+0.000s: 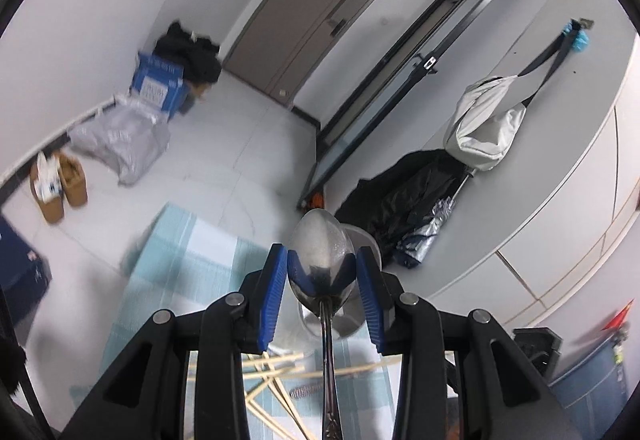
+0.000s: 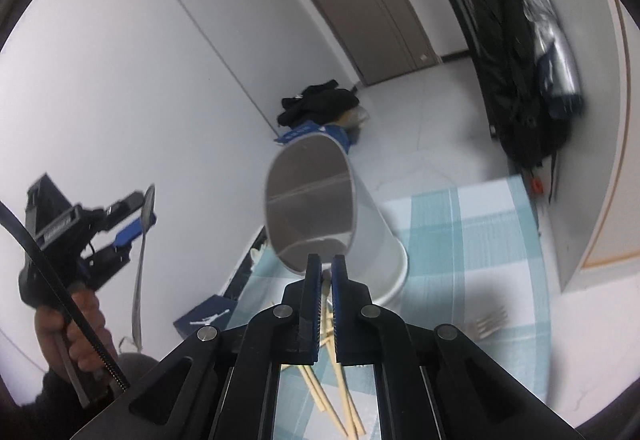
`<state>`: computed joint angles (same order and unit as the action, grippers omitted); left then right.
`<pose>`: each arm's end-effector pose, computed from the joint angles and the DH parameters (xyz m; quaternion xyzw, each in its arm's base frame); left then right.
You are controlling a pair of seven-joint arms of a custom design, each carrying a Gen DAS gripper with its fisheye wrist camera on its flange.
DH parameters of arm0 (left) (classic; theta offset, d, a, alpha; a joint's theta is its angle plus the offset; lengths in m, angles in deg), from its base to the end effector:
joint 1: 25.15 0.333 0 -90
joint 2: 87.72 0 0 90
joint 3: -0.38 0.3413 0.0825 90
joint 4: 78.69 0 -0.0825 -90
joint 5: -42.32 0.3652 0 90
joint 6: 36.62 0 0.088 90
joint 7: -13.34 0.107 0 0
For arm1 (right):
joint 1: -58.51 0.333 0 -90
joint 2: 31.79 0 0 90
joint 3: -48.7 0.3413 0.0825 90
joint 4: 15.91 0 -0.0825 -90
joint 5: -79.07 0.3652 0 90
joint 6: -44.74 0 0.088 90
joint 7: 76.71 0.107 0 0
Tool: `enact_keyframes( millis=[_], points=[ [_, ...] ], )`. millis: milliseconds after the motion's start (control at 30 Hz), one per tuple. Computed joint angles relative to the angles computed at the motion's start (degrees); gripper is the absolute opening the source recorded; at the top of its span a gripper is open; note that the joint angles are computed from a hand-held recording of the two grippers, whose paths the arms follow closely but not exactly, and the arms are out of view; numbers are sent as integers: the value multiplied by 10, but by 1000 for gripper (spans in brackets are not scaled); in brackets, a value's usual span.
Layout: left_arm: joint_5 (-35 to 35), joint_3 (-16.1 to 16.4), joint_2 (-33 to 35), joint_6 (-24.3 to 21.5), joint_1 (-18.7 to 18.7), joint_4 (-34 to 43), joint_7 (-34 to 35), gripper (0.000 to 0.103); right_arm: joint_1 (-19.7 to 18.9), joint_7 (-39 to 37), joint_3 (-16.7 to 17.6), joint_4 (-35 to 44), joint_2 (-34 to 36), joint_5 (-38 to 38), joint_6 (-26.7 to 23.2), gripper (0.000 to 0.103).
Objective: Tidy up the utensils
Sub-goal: 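Carry the spoon over the white holder and open the left tool while the right tool carries the chopstick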
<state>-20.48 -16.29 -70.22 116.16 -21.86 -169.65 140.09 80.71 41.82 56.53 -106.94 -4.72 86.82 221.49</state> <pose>0.6773 -0.1040 0.5713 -0.5962 0.6011 -0.5315 0.0272 0.6448 0.3341 0.5207 -0.5661 0.6611 -0.0749 0.4867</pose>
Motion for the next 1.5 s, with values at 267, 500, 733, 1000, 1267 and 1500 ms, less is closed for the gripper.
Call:
enact_keyframes(
  millis=[267,500,733,1000,1267,1500],
  points=[
    [6,-16,18,25,-6,31,20,31,-26,-46,34,-11,-23,6,10,4],
    [-2,-32,45,45,-10,75,27,31,-81,-95,85,-7,-48,60,2,4],
    [41,-56,93,132,-27,137,25,31,-90,-151,73,66,-52,103,-62,4],
    [147,-80,168,246,-54,206,16,31,-59,-162,16,229,12,76,-154,4],
    [248,-61,235,253,-81,267,-35,31,-50,-146,-8,437,131,55,-264,4],
    [328,-65,275,266,-92,306,-59,31,-48,-110,-14,487,177,59,-293,4]
  ],
)
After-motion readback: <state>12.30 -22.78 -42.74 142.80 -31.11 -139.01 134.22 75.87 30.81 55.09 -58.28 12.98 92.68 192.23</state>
